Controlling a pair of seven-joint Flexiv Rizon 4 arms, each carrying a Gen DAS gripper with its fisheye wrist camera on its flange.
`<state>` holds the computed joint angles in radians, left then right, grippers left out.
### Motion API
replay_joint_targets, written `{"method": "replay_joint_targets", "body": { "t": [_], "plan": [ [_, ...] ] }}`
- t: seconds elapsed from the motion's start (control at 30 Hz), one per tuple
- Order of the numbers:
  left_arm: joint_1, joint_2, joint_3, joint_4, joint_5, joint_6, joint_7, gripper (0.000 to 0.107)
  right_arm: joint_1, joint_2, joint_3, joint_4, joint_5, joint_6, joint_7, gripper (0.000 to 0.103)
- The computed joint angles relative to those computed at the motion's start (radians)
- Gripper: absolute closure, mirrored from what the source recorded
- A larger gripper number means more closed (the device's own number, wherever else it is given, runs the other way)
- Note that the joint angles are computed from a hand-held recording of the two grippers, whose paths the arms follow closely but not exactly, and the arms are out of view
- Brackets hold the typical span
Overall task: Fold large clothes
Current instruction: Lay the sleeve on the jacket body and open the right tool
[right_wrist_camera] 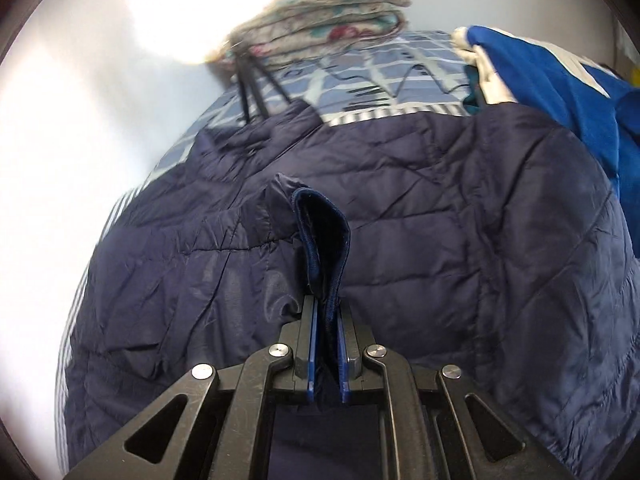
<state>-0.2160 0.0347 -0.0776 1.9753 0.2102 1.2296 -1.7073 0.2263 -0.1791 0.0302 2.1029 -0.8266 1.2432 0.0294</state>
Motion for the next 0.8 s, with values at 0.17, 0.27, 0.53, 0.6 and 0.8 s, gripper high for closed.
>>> {"method": "replay_joint_targets", "body": {
  "t": [0.17,0.27,0.53,0.6,0.8],
  "plan": [
    [-0.003,-0.009,-0.005,-0.012,0.021,0.002,-0.008,0.011,0.001,0.000,0.015,0.005,0.072,-0.072,-0.022,0.097],
    [-0.008,-0.011,-0.004,-0.010,0.006,0.013,-0.002,0.011,0.000,0.001,0.013,0.008,0.064,-0.080,-0.024,0.096],
    [-0.014,-0.008,-0.003,-0.008,-0.002,0.024,0.007,0.011,0.022,0.011,0.034,-0.031,0.046,-0.192,-0.108,0.070],
    [-0.014,-0.001,-0.003,-0.005,-0.004,0.031,0.003,0.011,0.022,0.025,0.037,-0.032,0.037,-0.206,-0.101,0.065],
    [-0.009,0.023,-0.003,0.013,-0.016,0.061,0.012,0.011,0.019,0.102,0.067,-0.029,-0.006,-0.257,-0.107,0.054]
  ]
}}
